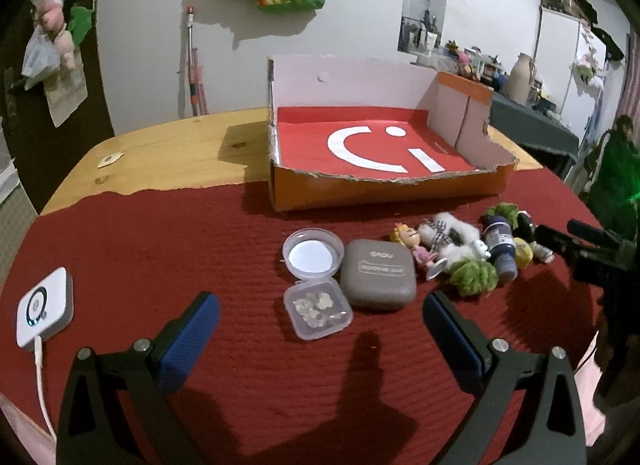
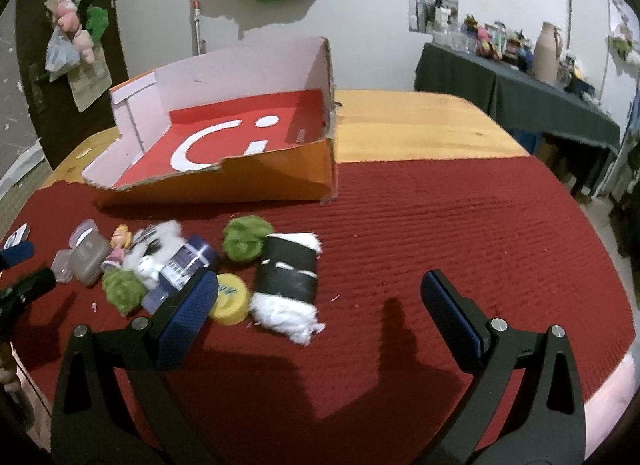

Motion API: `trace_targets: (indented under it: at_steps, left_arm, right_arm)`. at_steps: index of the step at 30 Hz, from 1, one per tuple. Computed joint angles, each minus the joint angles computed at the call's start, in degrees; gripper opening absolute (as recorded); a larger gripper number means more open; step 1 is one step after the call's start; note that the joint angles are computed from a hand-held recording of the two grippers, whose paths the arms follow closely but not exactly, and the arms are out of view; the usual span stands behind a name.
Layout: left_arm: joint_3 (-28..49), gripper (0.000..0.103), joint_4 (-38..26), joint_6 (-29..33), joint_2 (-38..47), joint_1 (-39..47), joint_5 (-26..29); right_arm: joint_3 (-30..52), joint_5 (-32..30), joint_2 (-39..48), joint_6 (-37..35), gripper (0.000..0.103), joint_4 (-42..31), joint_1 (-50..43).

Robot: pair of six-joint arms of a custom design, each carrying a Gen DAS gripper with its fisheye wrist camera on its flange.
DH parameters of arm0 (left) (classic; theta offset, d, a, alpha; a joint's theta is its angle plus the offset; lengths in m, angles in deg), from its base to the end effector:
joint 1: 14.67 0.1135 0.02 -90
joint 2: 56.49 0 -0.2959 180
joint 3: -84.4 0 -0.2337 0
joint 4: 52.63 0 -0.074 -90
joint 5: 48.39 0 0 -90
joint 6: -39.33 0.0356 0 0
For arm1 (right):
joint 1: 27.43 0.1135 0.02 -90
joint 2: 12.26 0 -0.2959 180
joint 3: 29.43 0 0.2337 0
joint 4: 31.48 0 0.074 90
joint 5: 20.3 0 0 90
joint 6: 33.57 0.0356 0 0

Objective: Organize objects
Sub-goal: 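Move left tool to the clear pebble box while right tool approaches the black-and-white roll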

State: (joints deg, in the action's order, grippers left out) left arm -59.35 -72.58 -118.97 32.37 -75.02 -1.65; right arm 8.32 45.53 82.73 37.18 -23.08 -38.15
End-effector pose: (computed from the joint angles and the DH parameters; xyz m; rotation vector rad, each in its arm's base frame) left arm 0.1132 -0.1496 0.1283 -0.3037 2.3205 0.0784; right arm 0.2408 -0.0307 0.1316 -0.3608 2.3142 0.2562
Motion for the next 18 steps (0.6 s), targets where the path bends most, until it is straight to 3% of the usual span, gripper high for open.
trace_targets:
  at_steps: [3,11,18]
  left_arm:
    - [-0.94,0.102,1.19,1.90,-0.42,1.48,0.68]
    - [-5.09,0.093,11.80,8.64,1.57,7.99,6.57]
    - [-7.34,0.089,17.48,11.95,1.04,10.35,9.43]
  right_arm:
    - [2.35,0.75,1.97,0.20,0.103,-1.89,0.13]
    - [5.27,3.35,5.07,0.09,0.100,-4.31,1.05]
    - [5.26,6.05,5.42,-0.77,0.089,-4.03,3.37]
